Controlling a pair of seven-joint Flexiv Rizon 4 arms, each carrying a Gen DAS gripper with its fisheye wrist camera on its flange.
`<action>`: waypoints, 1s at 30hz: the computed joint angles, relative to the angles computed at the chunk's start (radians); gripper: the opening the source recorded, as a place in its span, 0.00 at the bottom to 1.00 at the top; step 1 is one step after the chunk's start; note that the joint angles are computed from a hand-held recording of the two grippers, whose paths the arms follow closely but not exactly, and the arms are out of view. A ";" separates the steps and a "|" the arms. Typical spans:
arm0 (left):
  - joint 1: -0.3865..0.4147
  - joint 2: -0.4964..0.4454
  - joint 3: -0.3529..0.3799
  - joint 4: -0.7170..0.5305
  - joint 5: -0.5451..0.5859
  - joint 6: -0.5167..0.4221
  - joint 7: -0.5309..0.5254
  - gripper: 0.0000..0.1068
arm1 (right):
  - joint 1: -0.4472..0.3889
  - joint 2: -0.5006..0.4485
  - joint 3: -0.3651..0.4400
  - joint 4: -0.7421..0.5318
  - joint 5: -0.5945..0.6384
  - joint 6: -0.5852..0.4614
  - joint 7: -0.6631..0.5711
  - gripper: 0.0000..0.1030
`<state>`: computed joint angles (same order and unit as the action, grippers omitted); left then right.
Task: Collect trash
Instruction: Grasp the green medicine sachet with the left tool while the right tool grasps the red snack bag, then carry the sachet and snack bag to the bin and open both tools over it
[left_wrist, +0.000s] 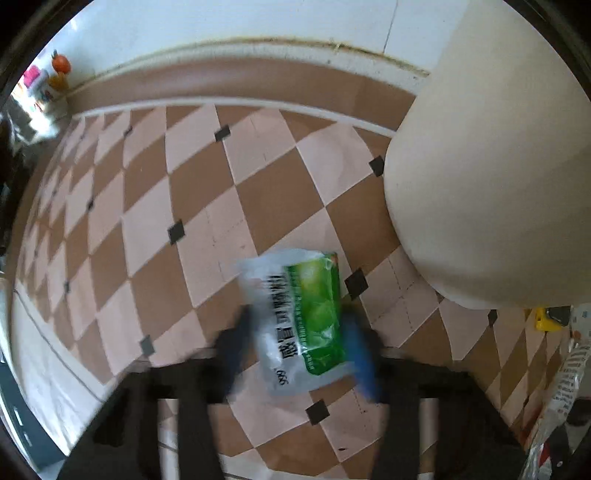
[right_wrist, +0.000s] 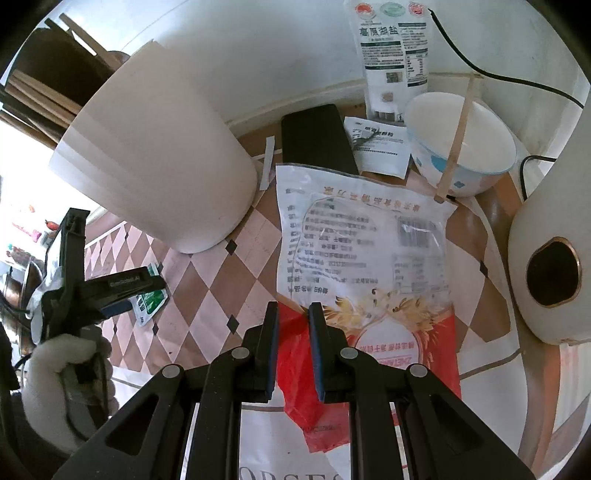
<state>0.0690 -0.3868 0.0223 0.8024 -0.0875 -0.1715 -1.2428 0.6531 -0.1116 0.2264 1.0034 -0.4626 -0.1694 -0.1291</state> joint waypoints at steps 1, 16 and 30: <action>0.002 -0.001 -0.005 0.003 -0.014 -0.001 0.002 0.00 | 0.001 0.001 0.000 0.000 -0.004 -0.002 -0.001 0.16; 0.056 0.205 0.023 0.174 -0.096 0.099 0.122 0.00 | -0.007 0.020 0.017 -0.005 0.003 0.121 0.013 0.15; 0.383 0.219 0.108 0.003 -0.310 -0.080 0.296 0.00 | 0.245 -0.233 -0.060 -0.472 -0.040 0.067 -0.112 0.12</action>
<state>0.4517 -0.1679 0.1305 0.8054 -0.3980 -0.2515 -0.9471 0.8981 -0.3450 0.1666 0.5315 -0.5031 -0.1027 -0.2409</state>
